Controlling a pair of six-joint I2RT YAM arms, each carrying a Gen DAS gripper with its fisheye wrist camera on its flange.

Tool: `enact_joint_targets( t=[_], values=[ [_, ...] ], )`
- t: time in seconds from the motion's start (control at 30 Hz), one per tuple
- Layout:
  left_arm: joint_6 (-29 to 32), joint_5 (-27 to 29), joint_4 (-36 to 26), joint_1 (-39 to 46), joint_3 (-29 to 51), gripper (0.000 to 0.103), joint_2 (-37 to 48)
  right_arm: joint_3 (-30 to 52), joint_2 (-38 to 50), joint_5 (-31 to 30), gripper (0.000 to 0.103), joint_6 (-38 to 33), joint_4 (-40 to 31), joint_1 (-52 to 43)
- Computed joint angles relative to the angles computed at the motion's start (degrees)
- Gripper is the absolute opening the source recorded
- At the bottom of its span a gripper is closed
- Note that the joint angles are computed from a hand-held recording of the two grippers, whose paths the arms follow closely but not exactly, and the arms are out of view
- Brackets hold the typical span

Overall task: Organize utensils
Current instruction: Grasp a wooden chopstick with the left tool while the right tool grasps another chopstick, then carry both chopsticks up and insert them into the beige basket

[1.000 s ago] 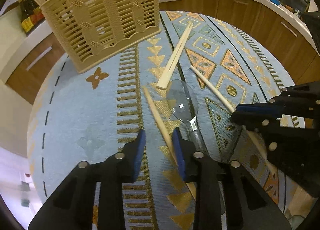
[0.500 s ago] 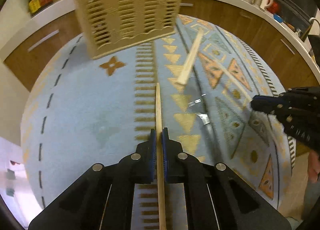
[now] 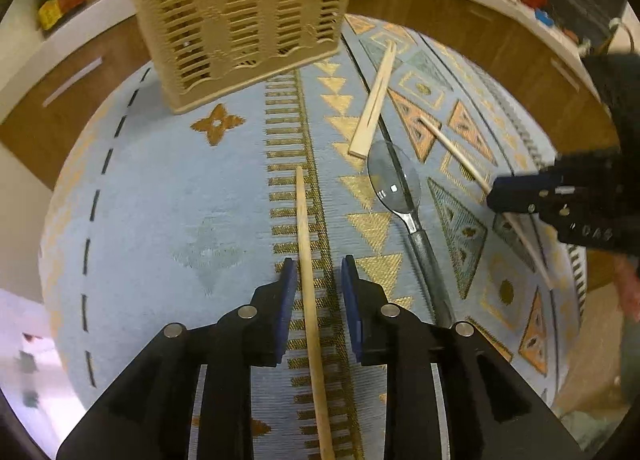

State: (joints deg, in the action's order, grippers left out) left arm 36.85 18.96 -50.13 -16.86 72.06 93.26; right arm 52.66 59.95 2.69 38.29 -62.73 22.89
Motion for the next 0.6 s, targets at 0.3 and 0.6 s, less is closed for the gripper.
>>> enact_joint_targets(
  t=[0.3,0.6],
  values=[
    [1.1,-5.4,0.6,-3.5,1.0,0.018,0.7,5.8,8.0,3.2,0.012,-4.8,-3.0,-0.4],
    [-2.9,-1.5,8.9,-1.7,-5.7,0.003,-5.0,6.2,6.8,5.5,0.003,-3.3,-2.4,3.8]
  ],
)
